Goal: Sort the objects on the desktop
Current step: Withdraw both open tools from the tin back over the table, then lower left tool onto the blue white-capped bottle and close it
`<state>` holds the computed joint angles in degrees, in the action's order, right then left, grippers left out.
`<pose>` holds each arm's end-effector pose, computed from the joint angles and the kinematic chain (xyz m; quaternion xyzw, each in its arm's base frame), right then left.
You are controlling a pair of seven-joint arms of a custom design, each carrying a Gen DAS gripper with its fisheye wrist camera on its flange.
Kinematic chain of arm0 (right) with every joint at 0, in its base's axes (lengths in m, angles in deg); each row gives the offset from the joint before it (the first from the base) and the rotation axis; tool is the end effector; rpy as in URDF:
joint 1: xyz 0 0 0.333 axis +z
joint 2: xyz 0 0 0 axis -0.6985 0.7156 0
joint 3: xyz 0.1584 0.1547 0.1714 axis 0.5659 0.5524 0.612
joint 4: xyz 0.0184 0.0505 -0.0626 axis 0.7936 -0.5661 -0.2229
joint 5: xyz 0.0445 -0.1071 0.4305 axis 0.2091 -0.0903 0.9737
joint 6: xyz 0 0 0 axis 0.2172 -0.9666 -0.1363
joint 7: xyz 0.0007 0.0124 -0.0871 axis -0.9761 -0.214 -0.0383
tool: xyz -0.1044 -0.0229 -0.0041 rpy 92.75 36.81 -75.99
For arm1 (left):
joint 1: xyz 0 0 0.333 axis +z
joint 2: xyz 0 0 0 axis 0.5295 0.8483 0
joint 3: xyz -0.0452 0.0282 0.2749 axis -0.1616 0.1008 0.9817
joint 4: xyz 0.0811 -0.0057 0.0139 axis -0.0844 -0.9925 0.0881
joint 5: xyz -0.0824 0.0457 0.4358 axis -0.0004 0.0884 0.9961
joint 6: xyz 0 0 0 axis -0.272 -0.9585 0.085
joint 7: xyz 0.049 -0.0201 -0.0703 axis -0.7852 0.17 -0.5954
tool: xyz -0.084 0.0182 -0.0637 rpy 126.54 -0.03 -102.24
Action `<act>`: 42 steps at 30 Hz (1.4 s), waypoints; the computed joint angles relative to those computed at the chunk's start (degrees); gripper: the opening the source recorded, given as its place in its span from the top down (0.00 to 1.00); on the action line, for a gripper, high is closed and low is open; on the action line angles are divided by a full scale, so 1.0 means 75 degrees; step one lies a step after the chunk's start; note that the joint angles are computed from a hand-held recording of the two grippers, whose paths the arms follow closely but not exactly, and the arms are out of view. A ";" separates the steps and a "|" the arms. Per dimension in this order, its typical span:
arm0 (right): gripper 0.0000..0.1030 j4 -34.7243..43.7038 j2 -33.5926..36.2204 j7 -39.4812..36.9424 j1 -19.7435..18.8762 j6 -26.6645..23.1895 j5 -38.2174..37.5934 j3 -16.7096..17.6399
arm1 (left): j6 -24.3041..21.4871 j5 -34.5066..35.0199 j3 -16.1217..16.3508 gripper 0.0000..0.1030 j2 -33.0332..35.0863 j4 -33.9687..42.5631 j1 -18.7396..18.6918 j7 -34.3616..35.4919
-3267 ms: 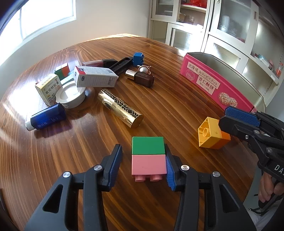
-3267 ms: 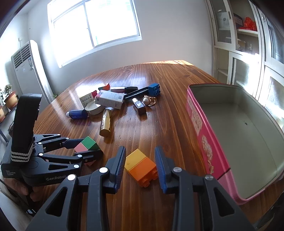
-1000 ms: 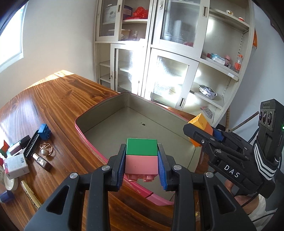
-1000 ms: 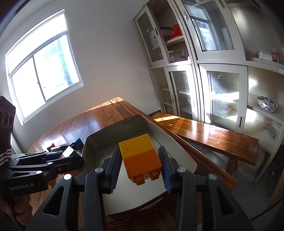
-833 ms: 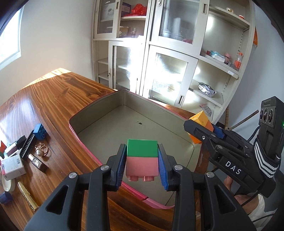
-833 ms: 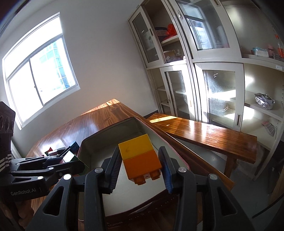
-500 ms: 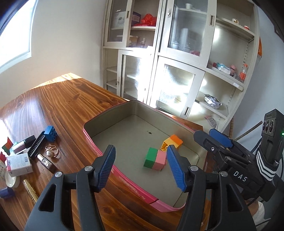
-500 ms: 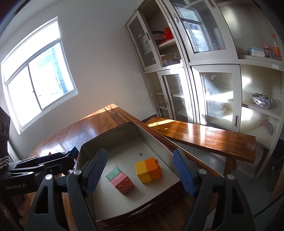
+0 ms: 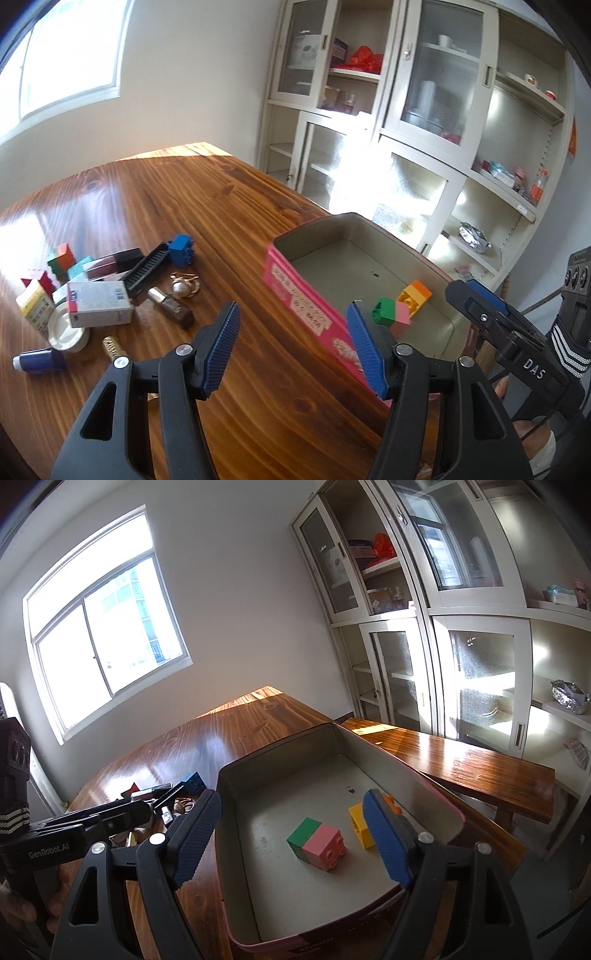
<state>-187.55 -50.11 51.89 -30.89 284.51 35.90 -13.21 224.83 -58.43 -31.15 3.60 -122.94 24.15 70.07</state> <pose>0.5371 0.1726 0.3556 -0.5940 0.5925 -0.2358 0.4904 0.5666 -0.0494 0.3897 -0.5712 0.6935 -0.3886 0.2044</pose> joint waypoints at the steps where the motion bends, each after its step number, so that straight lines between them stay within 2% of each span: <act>1: 0.20 0.0028 0.0010 0.0045 0.0017 -0.0030 -0.0090 0.0026 | 0.0225 0.0082 -0.0012 0.38 -0.0002 -0.0040 0.0038 -0.0124; 4: 0.19 0.0107 0.0031 0.0238 0.0049 -0.0126 -0.0438 0.0082 | 0.0694 0.0691 0.0014 0.38 -0.0021 -0.0224 0.0165 -0.0786; 6: 0.19 0.0156 0.0037 0.0244 0.0106 -0.0227 -0.0538 0.0126 | 0.0798 0.0698 0.0185 0.32 -0.0071 -0.0320 0.0125 -0.0799; 9: 0.19 0.0242 0.0067 0.0370 0.0169 -0.0314 -0.0795 0.0188 | 0.0915 -0.0540 0.0567 0.21 -0.0193 -0.0352 -0.0135 0.0456; 10: 0.19 0.0282 0.0086 0.0409 0.0190 -0.0344 -0.0882 0.0208 | 0.0937 -0.0958 0.0627 0.21 -0.0235 -0.0352 -0.0153 0.0879; 12: 0.19 0.0374 0.0135 0.0510 0.0225 -0.0414 -0.1088 0.0253 | 0.0990 -0.1258 0.0610 0.20 -0.0284 -0.0378 -0.0019 0.1198; 18: 0.19 0.0749 0.0345 0.1097 0.0182 -0.0720 -0.2072 0.0442 | 0.0733 -0.1134 0.0718 0.20 -0.0281 -0.0448 0.0510 0.0949; 22: 0.17 0.0991 0.0496 0.1727 0.0014 -0.0930 -0.2888 0.0645 | 0.0814 -0.1003 0.0741 0.20 -0.0111 -0.0371 0.0844 0.0859; 27: 0.17 0.1422 0.0727 0.3121 -0.0553 -0.1224 -0.4555 0.1117 | 0.0822 -0.0865 0.0784 0.20 0.0193 -0.0158 0.1226 0.0886; 33: 0.17 0.1760 0.0928 0.3841 -0.1010 -0.1530 -0.5495 0.1656 | 0.0582 -0.0147 0.0681 0.20 0.0575 0.0083 0.1711 0.0555; 36: 0.17 0.1955 0.1058 0.4345 -0.1586 -0.1692 -0.6164 0.2220 | 0.0477 0.0114 0.0600 0.20 0.0761 0.0202 0.1896 0.0504; 42: 0.17 0.2210 0.1391 0.4649 -0.3144 -0.2097 -0.6852 0.3874 | 0.0490 0.0535 0.0394 0.20 0.1203 0.0515 0.2254 0.0744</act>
